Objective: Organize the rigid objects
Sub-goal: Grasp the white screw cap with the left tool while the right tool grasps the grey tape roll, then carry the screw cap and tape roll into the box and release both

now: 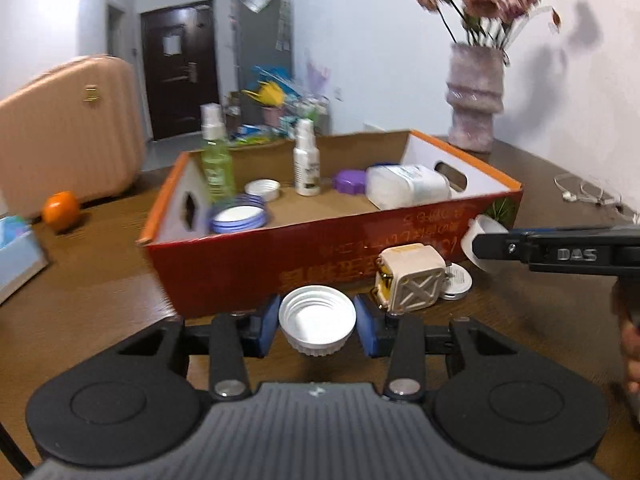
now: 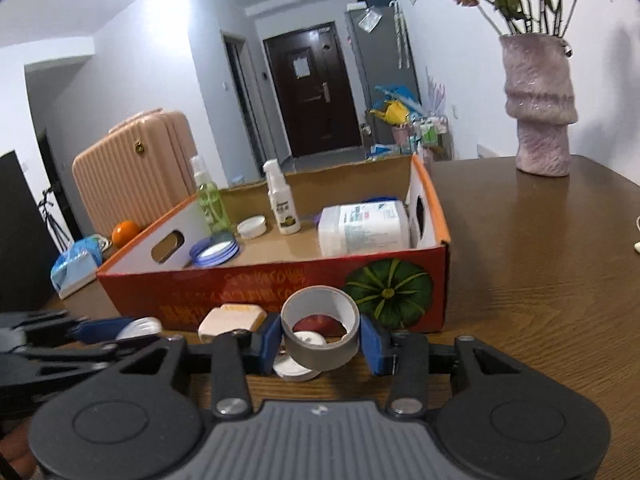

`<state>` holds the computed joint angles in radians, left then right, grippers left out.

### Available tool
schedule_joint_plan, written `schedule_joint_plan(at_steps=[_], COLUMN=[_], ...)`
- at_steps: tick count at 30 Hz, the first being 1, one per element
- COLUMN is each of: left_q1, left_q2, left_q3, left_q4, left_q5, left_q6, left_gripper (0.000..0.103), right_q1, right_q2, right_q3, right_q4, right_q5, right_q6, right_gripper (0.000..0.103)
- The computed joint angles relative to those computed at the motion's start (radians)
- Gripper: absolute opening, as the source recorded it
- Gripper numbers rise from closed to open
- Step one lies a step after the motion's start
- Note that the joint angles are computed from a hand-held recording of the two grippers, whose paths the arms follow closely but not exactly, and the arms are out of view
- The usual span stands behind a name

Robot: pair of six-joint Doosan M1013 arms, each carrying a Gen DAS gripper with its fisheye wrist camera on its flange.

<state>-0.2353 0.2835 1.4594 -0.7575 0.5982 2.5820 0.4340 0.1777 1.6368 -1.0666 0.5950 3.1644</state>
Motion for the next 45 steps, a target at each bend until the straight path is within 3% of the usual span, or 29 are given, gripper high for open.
schedule_joint_plan(at_steps=[7, 12, 17, 22, 25, 27, 30, 33, 39, 43, 45], left_q1=[0.05, 0.092, 0.108, 0.104, 0.114, 0.108, 0.086, 0.048, -0.028, -0.056, -0.061], left_q2=[-0.117, -0.182, -0.221, -0.22, -0.185, -0.151, -0.089, 0.008, 0.23, 0.293, 0.309], left_q3=[0.127, 0.19, 0.23, 0.223, 0.169, 0.112, 0.007, -0.149, -0.459, -0.523, -0.537], left_q4=[-0.044, -0.093, -0.141, -0.188, -0.247, -0.265, -0.285, -0.227, -0.007, 0.044, 0.063], left_q5=[-0.033, 0.012, 0.038, 0.067, 0.144, 0.157, 0.171, 0.216, 0.383, 0.445, 0.465], left_q6=[0.039, 0.032, 0.104, 0.137, 0.144, 0.124, 0.121, 0.035, -0.256, -0.202, -0.194], left_gripper=[0.041, 0.041, 0.041, 0.041, 0.041, 0.041, 0.041, 0.041, 0.041, 0.041, 0.041], right_q1=[0.062, 0.143, 0.213, 0.227, 0.212, 0.192, 0.137, 0.066, -0.085, -0.124, -0.124], right_q2=[-0.034, -0.073, -0.094, -0.106, -0.113, -0.11, -0.096, -0.063, 0.044, 0.095, 0.111], right_q3=[0.027, 0.062, 0.077, 0.082, 0.082, 0.072, 0.034, -0.03, -0.196, -0.266, -0.284], right_q4=[-0.06, -0.083, -0.064, -0.055, -0.091, -0.108, -0.131, -0.117, 0.239, 0.442, 0.466], right_q5=[0.101, 0.155, 0.231, 0.252, 0.228, 0.21, 0.164, 0.12, 0.085, 0.138, 0.171], right_q6=[0.09, 0.146, 0.106, 0.093, 0.105, 0.093, 0.047, -0.052, -0.528, -0.784, -0.811], right_gripper=[0.041, 0.041, 0.041, 0.041, 0.041, 0.041, 0.041, 0.041, 0.041, 0.041, 0.042])
